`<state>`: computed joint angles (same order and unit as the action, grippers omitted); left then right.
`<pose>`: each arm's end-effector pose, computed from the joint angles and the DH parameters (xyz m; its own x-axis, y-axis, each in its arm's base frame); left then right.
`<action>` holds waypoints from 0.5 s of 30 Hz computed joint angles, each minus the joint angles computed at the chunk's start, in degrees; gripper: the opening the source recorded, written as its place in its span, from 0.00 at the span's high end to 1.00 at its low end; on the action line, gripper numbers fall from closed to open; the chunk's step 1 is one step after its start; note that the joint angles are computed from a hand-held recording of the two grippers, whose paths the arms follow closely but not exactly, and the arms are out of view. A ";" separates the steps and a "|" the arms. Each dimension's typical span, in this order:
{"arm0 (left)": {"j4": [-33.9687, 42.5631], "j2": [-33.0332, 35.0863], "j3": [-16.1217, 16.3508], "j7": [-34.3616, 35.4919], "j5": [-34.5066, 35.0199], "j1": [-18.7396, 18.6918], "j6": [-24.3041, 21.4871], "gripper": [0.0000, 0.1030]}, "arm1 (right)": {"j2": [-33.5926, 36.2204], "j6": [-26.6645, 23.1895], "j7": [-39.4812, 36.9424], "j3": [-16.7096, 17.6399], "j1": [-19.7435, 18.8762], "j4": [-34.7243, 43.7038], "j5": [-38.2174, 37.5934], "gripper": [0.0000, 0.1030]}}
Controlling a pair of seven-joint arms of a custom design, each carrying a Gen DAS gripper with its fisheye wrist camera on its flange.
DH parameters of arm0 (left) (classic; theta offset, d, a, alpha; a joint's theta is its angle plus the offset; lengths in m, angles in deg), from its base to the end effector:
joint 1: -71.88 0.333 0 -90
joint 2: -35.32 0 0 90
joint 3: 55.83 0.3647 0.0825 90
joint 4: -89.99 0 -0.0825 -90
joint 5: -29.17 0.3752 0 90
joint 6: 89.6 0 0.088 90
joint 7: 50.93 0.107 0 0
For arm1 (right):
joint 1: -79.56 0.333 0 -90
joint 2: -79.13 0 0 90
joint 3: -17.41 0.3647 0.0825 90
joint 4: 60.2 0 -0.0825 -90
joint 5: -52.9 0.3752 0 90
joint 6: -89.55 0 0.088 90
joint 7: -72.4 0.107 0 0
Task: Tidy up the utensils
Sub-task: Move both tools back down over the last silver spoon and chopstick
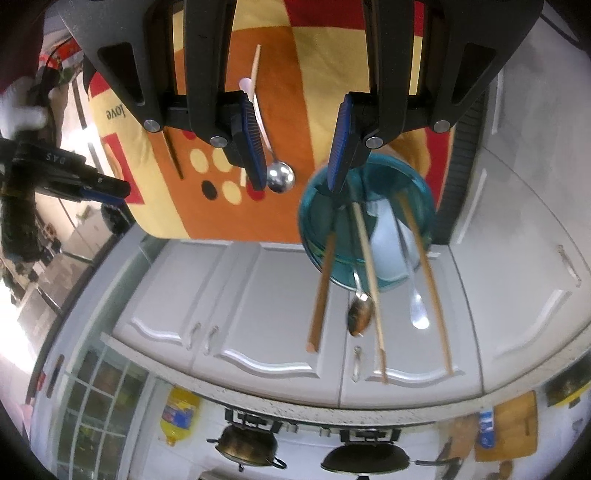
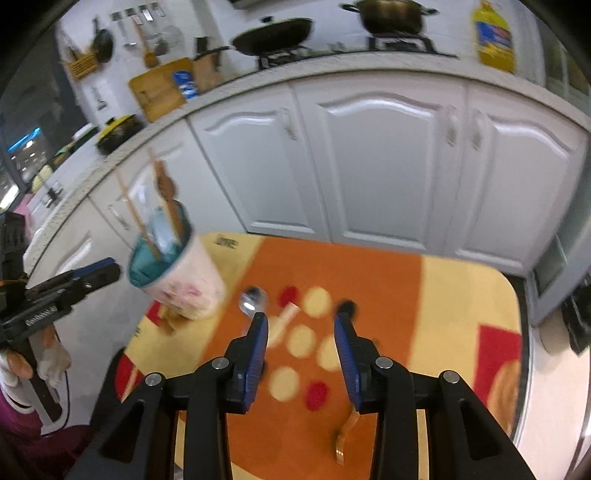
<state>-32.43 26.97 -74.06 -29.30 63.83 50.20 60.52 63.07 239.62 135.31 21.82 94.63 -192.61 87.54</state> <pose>0.3990 -0.3635 0.5849 -0.0240 -0.9823 0.1858 -0.7343 -0.1088 -0.6701 0.4577 0.1519 0.5697 0.4341 -0.8674 -0.2430 -0.7673 -0.2147 -0.6042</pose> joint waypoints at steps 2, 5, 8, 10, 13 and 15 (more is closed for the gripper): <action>0.18 0.79 -0.03 0.59 -0.60 -0.28 0.43 0.68 | -0.05 -1.07 1.25 -0.41 -1.20 -0.81 -1.15 0.66; 0.45 2.06 -0.04 1.61 -1.90 -0.77 0.81 0.68 | -0.02 -1.52 2.18 -0.55 -2.10 -2.18 -2.20 0.66; 0.99 3.81 -0.03 3.39 -4.19 -1.46 0.68 0.68 | 0.61 -1.96 1.89 -0.90 -1.90 -2.98 -1.17 0.66; 0.87 4.48 -0.09 3.96 -5.03 -1.77 0.70 0.68 | 1.52 -2.30 0.42 -1.12 -1.15 -2.93 0.26 0.66; 1.27 6.05 -0.14 4.79 -6.17 -2.14 0.43 0.68 | 2.99 -2.55 -1.32 -0.95 -0.02 -2.47 2.38 0.66; 1.61 7.07 -0.10 5.14 -6.77 -2.26 0.20 0.68 | 4.46 -3.08 -2.11 -0.75 0.58 -1.58 3.37 0.66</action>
<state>-30.82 34.04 -74.16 -24.16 57.06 47.95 60.72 67.54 236.54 133.20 21.07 95.21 -194.20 90.91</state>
